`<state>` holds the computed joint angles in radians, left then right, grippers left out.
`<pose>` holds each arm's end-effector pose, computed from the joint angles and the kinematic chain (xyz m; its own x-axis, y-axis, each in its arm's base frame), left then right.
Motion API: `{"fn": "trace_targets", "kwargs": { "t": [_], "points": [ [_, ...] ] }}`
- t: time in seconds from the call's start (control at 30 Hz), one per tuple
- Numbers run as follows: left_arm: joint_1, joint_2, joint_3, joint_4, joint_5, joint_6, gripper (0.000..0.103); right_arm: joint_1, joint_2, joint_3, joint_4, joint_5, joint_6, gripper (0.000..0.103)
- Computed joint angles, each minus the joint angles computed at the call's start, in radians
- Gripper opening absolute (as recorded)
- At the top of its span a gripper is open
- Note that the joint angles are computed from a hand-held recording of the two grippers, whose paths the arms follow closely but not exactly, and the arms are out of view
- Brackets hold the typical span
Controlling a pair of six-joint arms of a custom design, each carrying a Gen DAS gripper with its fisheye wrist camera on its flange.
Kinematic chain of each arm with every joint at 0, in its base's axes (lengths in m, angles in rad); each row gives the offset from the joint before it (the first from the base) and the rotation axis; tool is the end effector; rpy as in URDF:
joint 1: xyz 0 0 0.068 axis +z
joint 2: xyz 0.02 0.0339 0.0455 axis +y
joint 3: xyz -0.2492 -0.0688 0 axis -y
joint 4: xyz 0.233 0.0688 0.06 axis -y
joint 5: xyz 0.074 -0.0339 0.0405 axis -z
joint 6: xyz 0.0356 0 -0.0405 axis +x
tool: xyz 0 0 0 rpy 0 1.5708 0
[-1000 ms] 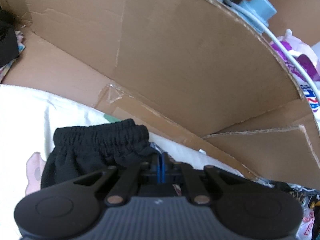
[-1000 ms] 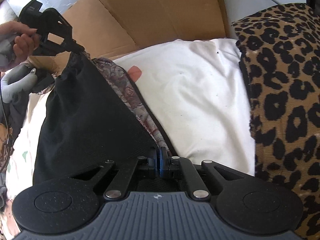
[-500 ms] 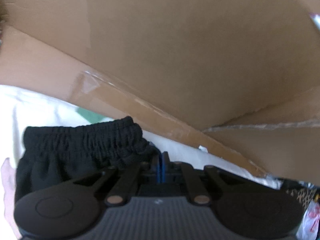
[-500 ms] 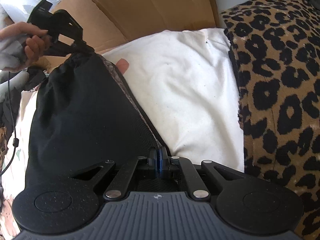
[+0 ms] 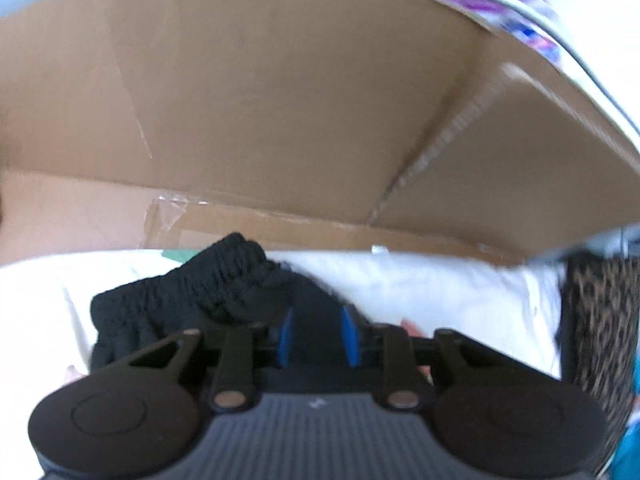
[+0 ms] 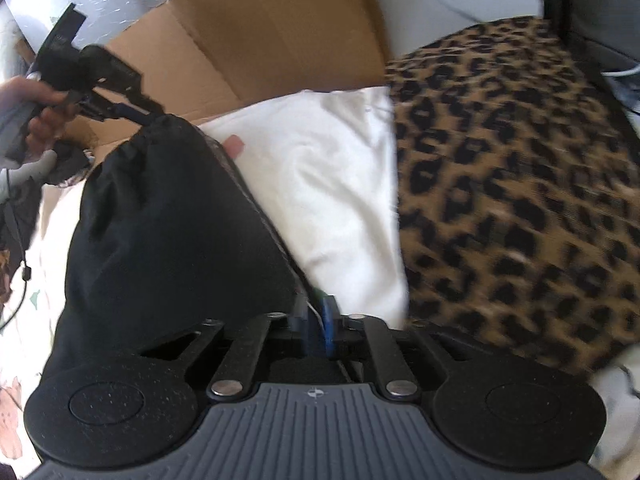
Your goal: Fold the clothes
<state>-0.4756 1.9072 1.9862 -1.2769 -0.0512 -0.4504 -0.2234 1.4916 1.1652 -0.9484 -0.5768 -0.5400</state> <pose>0.3295 -0.1677 0.3249 -0.9372 -0.0063 -0.3487 0.0363 0.9926 -0.1157 0.2681 -0.0410 0.2447 -0.8157 -0.2566 -0.5184 -0.4533 0.8403 0.2974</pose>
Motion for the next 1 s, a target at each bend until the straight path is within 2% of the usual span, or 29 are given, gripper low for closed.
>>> {"fn": "trace_targets", "kwargs": {
  "t": [0.07, 0.17, 0.27, 0.43, 0.63, 0.77, 0.87, 1.0],
  "points": [
    [-0.019, -0.014, -0.034, 0.001, -0.022, 0.055, 0.028, -0.045, -0.003, 0.003, -0.044, 0.006, -0.054, 0.041],
    [-0.035, -0.026, -0.128, 0.044, -0.022, 0.119, 0.028, -0.094, -0.011, -0.004, -0.100, 0.002, -0.134, 0.041],
    [-0.055, -0.018, -0.157, 0.057, -0.013, 0.127, 0.027, -0.097, -0.027, -0.038, -0.096, 0.016, -0.167, 0.041],
    [-0.084, 0.023, -0.166, 0.082, -0.043, 0.121, 0.026, -0.053, -0.030, -0.077, -0.023, 0.031, -0.112, 0.042],
    [-0.094, 0.086, -0.110, 0.091, -0.064, 0.138, 0.025, 0.010, -0.015, -0.057, 0.016, 0.043, -0.025, 0.041],
    [-0.103, 0.114, -0.078, 0.099, -0.085, 0.156, 0.025, 0.044, -0.032, -0.051, 0.046, 0.011, 0.037, 0.041],
    [-0.106, 0.121, -0.071, 0.130, -0.093, 0.187, 0.025, 0.074, -0.038, -0.053, 0.036, -0.042, 0.041, 0.040],
    [-0.113, 0.120, -0.067, 0.136, -0.087, 0.284, 0.023, 0.146, -0.027, -0.082, 0.062, -0.050, 0.075, 0.039]
  ]
}}
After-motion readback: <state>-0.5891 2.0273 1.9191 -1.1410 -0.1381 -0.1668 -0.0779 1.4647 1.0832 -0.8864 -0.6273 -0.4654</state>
